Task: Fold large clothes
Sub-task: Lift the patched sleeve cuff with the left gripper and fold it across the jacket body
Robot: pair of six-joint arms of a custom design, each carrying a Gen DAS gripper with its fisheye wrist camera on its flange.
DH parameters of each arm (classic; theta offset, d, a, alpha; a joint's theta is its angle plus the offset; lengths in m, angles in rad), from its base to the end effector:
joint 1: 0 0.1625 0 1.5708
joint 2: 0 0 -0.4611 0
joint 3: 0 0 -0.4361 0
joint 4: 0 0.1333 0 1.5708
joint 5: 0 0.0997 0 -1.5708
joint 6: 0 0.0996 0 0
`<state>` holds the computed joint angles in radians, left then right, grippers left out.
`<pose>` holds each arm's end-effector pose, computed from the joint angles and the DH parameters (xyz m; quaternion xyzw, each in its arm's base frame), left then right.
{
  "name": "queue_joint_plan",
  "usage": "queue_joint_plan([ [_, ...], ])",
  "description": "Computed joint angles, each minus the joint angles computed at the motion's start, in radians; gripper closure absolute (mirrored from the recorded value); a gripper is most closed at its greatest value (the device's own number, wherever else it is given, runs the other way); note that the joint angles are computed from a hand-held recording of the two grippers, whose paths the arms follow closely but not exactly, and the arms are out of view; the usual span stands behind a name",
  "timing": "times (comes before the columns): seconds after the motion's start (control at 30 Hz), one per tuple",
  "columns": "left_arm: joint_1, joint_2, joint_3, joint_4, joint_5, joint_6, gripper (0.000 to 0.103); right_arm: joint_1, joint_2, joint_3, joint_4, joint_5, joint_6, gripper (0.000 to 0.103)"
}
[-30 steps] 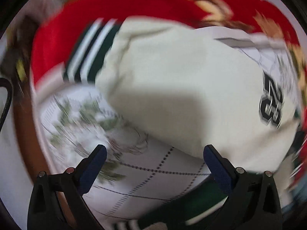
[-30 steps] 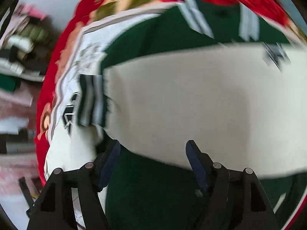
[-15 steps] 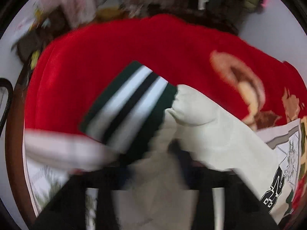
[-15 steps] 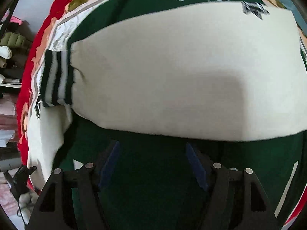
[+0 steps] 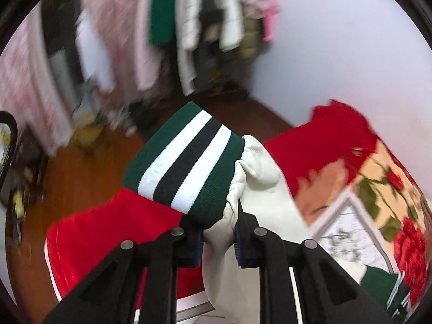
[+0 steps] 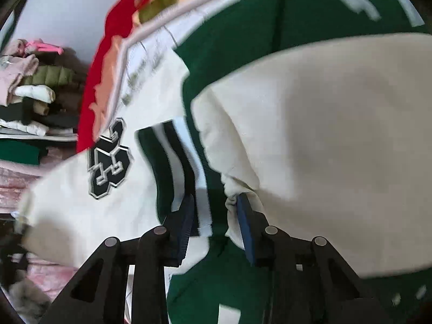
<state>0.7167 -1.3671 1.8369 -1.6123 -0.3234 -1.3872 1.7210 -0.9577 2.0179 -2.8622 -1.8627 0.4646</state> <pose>-0.2724 -0.5394 0.3464 -0.0892 0.7979 -0.4388 0.4036 0.1928 -0.5750 0.0891 -0.1704 -0.9680 0.1525 0.1032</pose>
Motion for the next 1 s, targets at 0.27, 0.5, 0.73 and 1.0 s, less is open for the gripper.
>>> queue_joint_plan([
  [0.27,-0.14,0.196,-0.052,-0.389,-0.051,0.522,0.09,-0.033,-0.263,0.174,-0.001,-0.012,0.066,0.04],
  [0.5,-0.273,0.451,-0.148,-0.577,-0.35,0.728,0.09,-0.111,-0.65,0.371,0.155,-0.234,0.16,0.039],
  [0.73,-0.35,0.724,-0.325,-0.607,-0.641,0.782,0.09,-0.4,-1.117,0.53,0.332,-0.179,0.075,0.039],
  [1.0,-0.376,0.882,-0.455,-0.471,-0.722,0.777,0.085,-0.679,-1.351,0.569,0.436,-0.054,-0.156,0.039],
])
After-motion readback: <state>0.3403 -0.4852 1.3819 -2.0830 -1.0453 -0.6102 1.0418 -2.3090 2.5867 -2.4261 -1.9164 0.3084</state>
